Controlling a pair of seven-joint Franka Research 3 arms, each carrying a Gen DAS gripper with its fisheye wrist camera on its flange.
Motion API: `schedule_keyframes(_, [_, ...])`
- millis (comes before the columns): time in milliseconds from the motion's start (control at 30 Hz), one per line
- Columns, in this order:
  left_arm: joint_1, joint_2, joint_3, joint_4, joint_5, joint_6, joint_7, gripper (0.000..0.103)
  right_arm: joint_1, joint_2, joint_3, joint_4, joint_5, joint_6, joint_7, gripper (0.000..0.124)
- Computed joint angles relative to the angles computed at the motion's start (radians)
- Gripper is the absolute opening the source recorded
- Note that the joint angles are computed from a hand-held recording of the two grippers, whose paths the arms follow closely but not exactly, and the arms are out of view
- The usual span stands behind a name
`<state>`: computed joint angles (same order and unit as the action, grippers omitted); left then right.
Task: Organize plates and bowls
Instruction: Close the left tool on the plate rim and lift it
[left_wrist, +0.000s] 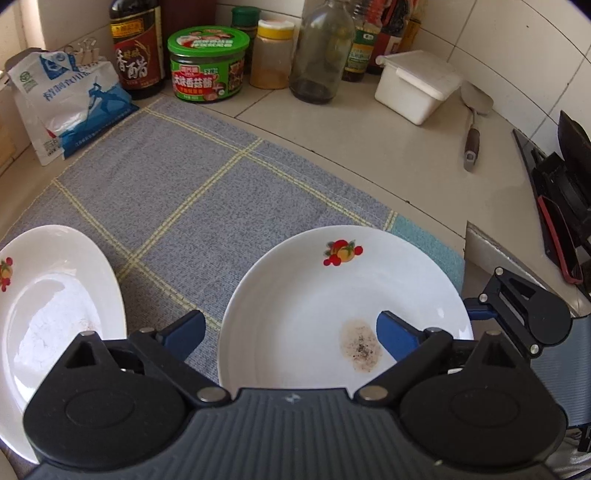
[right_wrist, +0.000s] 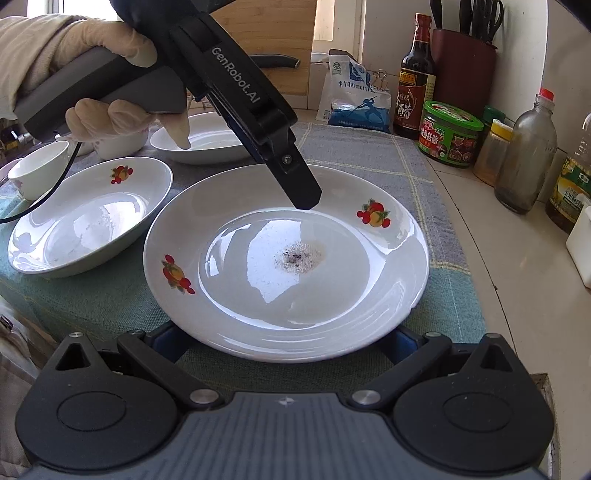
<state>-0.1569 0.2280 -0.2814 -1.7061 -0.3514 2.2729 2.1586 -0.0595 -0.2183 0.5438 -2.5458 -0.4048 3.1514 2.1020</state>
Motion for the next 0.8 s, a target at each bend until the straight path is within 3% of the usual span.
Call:
schedule_keyframes(133, [0.0,0.07,-0.002,0.105,0.036,-0.106,0.024,0.094,0.0,0.0,0.0,0.0,-0.007,-0.001,0.006,0.103])
schedule_keyframes(267, [0.007,0.145,-0.009,0.227,0.052,-0.238,0.023,0.082,-0.008,-0.002,0.008,-0.001,-0.01,0.001,0.011,0.103])
schedule_keyframes(433, [0.007,0.215,-0.016,0.337,0.074,-0.35,0.028,0.076,0.02,0.001,-0.017,0.003,0.0,-0.01,-0.003,0.103])
schedule_keyframes(800, [0.001,0.262,-0.022,0.406,0.094,-0.408,0.029,0.074,0.115,0.014,-0.108,0.017,0.029,-0.041,-0.045,0.103])
